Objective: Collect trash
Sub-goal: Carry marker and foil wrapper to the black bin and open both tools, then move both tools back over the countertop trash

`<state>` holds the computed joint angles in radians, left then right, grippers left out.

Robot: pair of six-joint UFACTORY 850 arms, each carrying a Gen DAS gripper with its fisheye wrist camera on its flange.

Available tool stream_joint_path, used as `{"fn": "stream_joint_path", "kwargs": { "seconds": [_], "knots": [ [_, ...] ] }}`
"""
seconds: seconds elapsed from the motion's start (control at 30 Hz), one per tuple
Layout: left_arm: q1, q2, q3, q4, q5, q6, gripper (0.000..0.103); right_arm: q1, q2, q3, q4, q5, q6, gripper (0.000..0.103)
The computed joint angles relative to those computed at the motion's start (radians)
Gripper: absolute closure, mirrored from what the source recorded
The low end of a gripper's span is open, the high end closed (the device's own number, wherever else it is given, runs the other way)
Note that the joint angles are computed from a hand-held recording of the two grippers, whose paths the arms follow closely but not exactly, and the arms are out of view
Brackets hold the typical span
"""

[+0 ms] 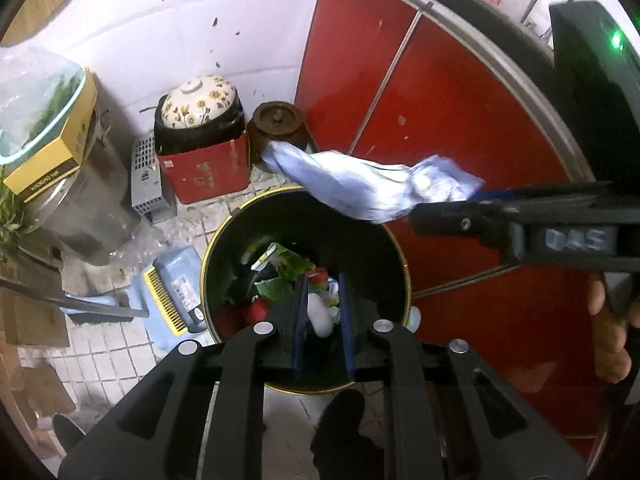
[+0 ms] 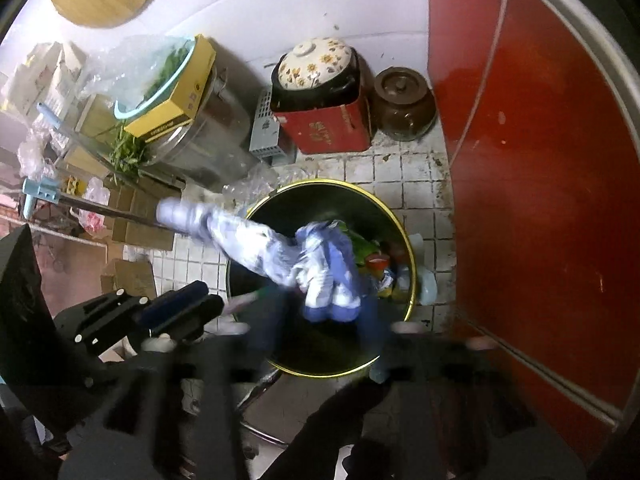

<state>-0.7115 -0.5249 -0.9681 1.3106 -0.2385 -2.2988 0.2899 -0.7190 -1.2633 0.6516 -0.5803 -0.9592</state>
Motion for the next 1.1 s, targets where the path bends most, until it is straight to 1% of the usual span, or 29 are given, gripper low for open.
{"fn": "stream_joint_path", "kwargs": {
  "seconds": [0.03, 0.07, 0.1, 0.13, 0.27, 0.33, 0.43, 0.47, 0.53, 0.63, 0.67, 0.73, 0.83, 0.9, 1.03, 1.1],
  "knots": [
    [0.005, -0.002, 0.003, -0.003, 0.01, 0.001, 0.042, 0.002, -0.002, 0.0, 0.014, 0.008, -0.013, 0.025],
    [0.001, 0.002, 0.01, 0.02, -0.003, -0.039, 0.027, 0.001, -0.001, 0.0, 0.03, 0.005, -0.032, 0.025],
    [-0.005, 0.01, 0.019, 0.066, -0.022, -0.096, 0.027, -0.002, 0.0, -0.003, 0.024, -0.008, -0.028, 0.025],
    [-0.006, 0.016, 0.024, 0.076, -0.028, -0.111, 0.026, 0.0, 0.0, -0.006, 0.013, -0.009, -0.018, 0.025],
    [-0.018, 0.039, 0.024, -0.063, -0.042, 0.017, 0.026, -0.009, 0.038, 0.018, 0.015, -0.01, -0.033, 0.025],
    [-0.029, 0.06, 0.018, -0.157, -0.062, 0.121, 0.025, -0.02, 0.083, 0.045, 0.011, -0.011, -0.043, 0.025],
    [-0.049, 0.088, -0.004, -0.272, -0.11, 0.264, 0.02, -0.051, 0.168, 0.09, 0.028, -0.039, -0.062, 0.023],
    [-0.058, 0.096, -0.023, -0.338, -0.138, 0.353, 0.018, -0.065, 0.205, 0.11, 0.037, -0.044, -0.073, 0.022],
    [-0.077, 0.109, -0.065, -0.431, -0.17, 0.501, 0.017, -0.097, 0.277, 0.146, 0.041, -0.05, -0.085, 0.019],
    [-0.109, 0.114, -0.136, -0.486, -0.234, 0.651, 0.011, -0.166, 0.383, 0.188, 0.049, -0.074, -0.083, 0.017],
    [-0.125, 0.109, -0.175, -0.5, -0.264, 0.712, 0.011, -0.204, 0.429, 0.205, 0.049, -0.087, -0.078, 0.017],
    [-0.152, 0.096, -0.244, -0.505, -0.296, 0.798, 0.01, -0.266, 0.491, 0.227, 0.055, -0.109, -0.084, 0.015],
    [-0.193, 0.047, -0.388, -0.537, -0.325, 0.943, 0.007, -0.378, 0.603, 0.274, 0.037, -0.105, -0.093, 0.015],
    [-0.211, 0.008, -0.477, -0.577, -0.324, 1.038, 0.007, -0.467, 0.672, 0.299, 0.03, -0.095, -0.089, 0.015],
    [-0.255, -0.123, -0.722, -0.7, -0.305, 1.297, 0.007, -0.653, 0.774, 0.334, 0.028, -0.07, -0.08, 0.014],
    [-0.28, -0.217, -0.889, -0.809, -0.294, 1.491, 0.007, -0.753, 0.817, 0.348, 0.035, -0.048, -0.077, 0.014]
  ]
}}
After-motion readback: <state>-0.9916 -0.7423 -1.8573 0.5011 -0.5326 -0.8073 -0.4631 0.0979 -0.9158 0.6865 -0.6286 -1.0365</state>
